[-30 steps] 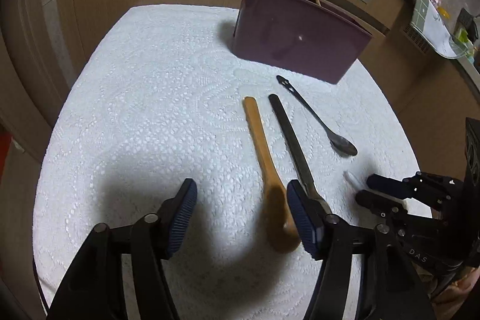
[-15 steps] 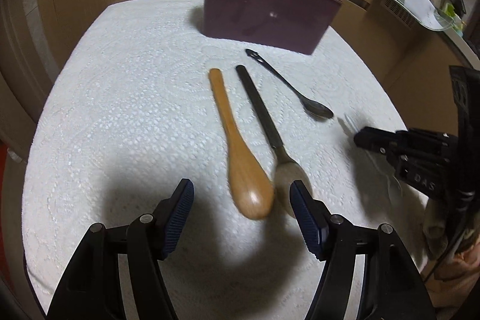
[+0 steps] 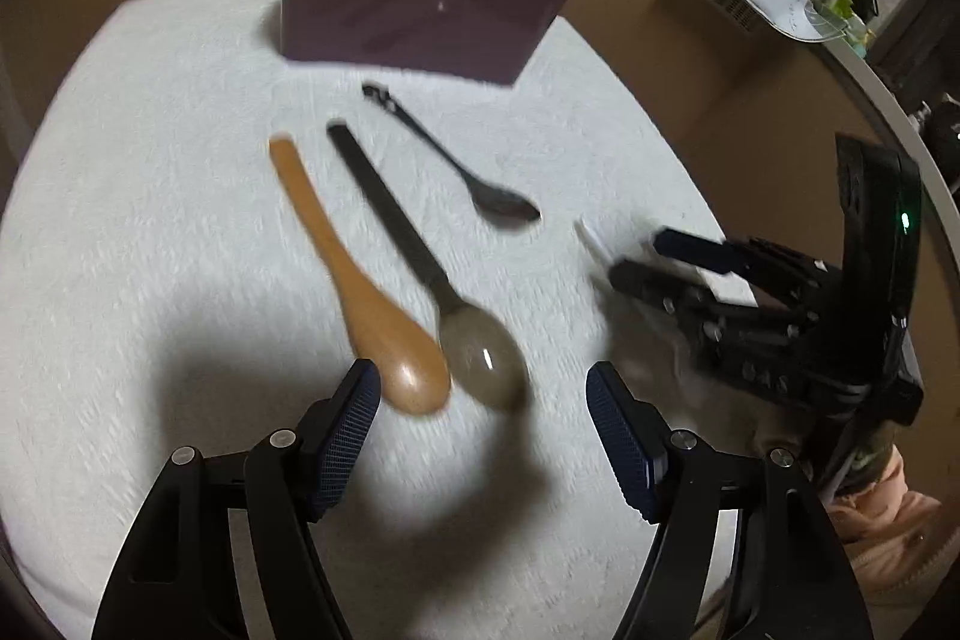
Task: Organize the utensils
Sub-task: 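Move the right gripper over the white plastic spoon while the left gripper approaches the wooden spoon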
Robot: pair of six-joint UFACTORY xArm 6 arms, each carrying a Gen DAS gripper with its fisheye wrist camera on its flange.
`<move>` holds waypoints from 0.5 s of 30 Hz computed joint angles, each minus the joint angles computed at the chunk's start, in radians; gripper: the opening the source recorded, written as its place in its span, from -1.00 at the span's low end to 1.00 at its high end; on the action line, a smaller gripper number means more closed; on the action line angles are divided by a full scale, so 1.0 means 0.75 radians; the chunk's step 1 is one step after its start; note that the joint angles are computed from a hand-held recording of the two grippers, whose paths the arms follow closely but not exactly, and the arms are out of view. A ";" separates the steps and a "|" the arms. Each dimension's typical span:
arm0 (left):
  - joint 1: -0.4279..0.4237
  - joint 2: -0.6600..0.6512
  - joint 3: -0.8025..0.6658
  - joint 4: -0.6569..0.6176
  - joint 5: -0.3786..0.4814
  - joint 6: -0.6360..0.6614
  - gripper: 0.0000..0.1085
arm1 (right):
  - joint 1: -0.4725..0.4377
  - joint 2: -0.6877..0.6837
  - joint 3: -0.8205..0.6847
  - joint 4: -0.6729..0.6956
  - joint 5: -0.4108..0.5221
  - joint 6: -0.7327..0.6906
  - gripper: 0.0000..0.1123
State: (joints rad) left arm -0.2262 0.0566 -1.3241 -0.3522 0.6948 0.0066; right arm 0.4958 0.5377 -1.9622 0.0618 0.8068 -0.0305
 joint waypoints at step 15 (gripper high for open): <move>0.195 0.577 -0.787 -0.123 0.364 0.169 0.29 | -0.002 -0.055 0.084 -0.070 0.005 0.067 0.06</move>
